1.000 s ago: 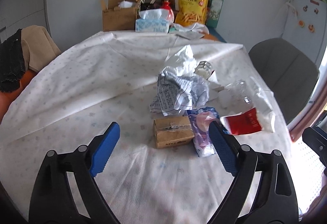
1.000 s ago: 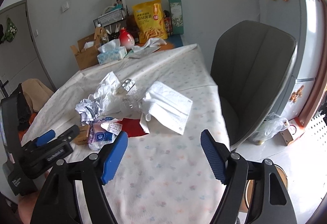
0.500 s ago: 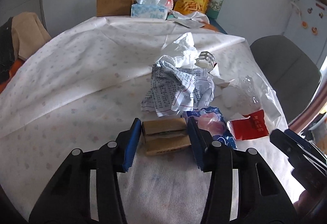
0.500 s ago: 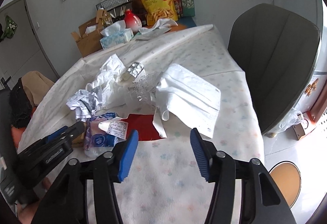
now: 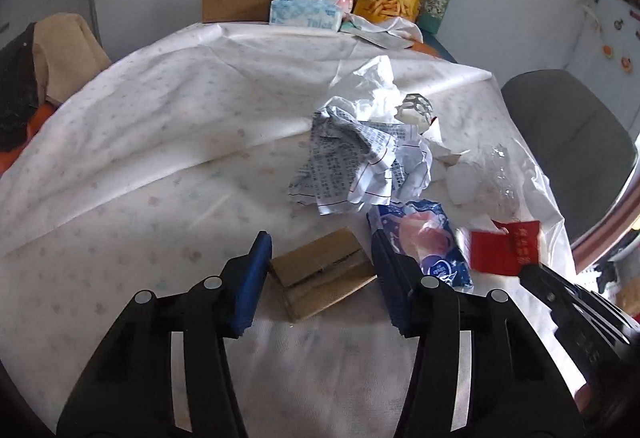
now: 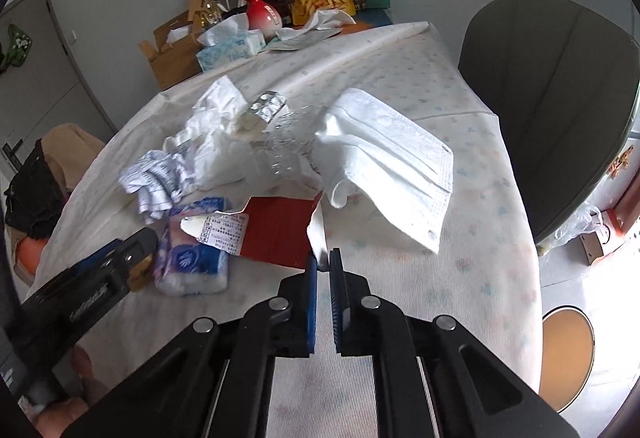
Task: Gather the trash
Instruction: 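Grasp the small cardboard box with the left gripper while the right gripper grasps the red wrapper, then carry both items to the beige bin while the right gripper opens, dropping the red wrapper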
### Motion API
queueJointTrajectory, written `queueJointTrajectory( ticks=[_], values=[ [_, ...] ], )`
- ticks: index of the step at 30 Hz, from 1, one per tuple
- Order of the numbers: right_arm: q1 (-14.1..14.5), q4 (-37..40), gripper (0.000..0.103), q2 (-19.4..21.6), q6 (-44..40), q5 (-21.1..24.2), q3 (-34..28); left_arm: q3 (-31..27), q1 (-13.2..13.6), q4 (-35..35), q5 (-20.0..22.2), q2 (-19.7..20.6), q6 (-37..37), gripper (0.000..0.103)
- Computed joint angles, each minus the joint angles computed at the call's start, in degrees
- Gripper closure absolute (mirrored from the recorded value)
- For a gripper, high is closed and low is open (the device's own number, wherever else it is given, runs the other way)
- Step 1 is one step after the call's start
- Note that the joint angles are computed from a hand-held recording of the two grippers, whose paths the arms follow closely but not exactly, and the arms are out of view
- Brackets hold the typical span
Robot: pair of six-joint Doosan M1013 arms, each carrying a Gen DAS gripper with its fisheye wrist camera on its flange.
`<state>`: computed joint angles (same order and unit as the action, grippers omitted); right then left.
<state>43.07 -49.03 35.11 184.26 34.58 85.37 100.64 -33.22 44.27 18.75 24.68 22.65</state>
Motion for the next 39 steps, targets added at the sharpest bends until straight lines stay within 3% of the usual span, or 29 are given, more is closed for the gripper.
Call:
queueJointTrajectory(
  ticks=[6, 20, 30, 36, 39],
  values=[
    [1.0, -2.0, 0.097, -1.5, 2.0, -0.3, 1.7, 1.8, -1.2, 12.0, 1.0, -1.9, -12.7, 0.051],
    [4.4, -15.6, 0.097, -7.6, 16.4, 6.7, 8.0, 3.1, -5.9, 25.6, 2.4, -5.3, -22.5, 0.051],
    [5.1, -19.9, 0.097, -13.4, 26.3, 14.9, 15.8, 1.1, -10.9, 27.8, -0.4, -4.8, -21.4, 0.051],
    [4.8, -19.4, 0.097, -16.8, 31.4, 18.8, 21.2, -2.1, -13.8, 22.6, -1.7, -2.6, -14.0, 0.051],
    [4.3, -18.7, 0.097, -18.2, 33.6, 20.2, 23.5, -4.3, -15.0, 16.9, -2.3, -1.1, -6.9, 0.051]
  ],
)
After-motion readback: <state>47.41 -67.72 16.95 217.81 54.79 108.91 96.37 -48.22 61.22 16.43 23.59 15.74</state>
